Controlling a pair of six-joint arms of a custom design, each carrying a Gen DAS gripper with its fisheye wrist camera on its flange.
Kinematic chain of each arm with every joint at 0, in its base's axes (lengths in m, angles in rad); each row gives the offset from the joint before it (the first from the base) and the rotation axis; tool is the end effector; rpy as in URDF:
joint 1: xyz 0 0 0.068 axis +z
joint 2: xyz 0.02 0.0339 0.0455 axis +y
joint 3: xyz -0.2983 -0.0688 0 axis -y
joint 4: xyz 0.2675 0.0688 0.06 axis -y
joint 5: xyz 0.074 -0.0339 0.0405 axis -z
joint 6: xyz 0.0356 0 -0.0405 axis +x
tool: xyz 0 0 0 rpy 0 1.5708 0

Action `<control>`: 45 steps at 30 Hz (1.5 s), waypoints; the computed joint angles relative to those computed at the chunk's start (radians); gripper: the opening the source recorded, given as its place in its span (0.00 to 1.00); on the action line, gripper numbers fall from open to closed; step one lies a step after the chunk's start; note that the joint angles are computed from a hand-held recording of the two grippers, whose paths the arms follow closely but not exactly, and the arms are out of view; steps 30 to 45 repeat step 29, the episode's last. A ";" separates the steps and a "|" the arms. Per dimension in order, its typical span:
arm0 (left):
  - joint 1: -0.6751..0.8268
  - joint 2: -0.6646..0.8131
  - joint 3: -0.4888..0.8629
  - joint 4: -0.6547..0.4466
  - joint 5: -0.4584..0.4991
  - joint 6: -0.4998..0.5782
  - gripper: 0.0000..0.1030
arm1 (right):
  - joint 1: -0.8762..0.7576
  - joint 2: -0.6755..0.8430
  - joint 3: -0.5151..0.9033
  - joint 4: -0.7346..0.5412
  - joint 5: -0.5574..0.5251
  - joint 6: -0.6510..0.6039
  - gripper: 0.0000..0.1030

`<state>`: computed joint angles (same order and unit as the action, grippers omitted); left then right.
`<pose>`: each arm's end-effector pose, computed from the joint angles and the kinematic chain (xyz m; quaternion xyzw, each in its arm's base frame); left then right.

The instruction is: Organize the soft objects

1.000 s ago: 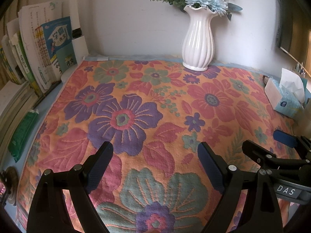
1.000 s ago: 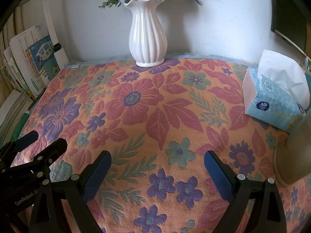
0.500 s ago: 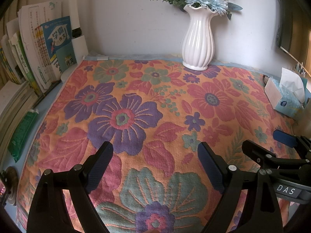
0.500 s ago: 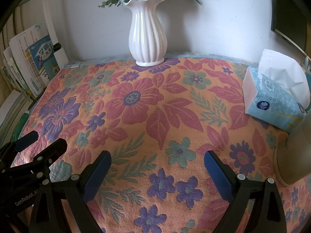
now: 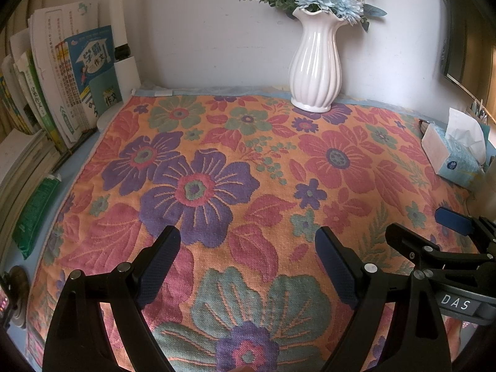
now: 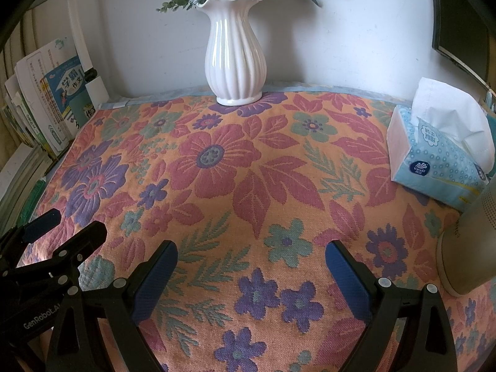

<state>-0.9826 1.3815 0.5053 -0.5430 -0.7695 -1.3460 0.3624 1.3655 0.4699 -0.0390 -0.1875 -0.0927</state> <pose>0.1295 -0.1495 0.1409 -0.1950 0.9039 0.0835 0.3715 0.2202 0.0906 0.1466 -0.2419 0.9147 0.1300 0.2966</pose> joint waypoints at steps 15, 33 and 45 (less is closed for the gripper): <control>-0.009 0.022 0.008 -0.007 -0.001 -0.013 0.85 | -0.005 0.003 -0.006 0.013 -0.002 0.000 0.93; -0.018 0.019 0.013 -0.043 -0.027 -0.034 0.85 | -0.005 -0.014 -0.009 0.003 -0.004 0.001 0.93; -0.018 0.019 0.013 -0.043 -0.027 -0.034 0.85 | -0.005 -0.014 -0.009 0.003 -0.004 0.001 0.93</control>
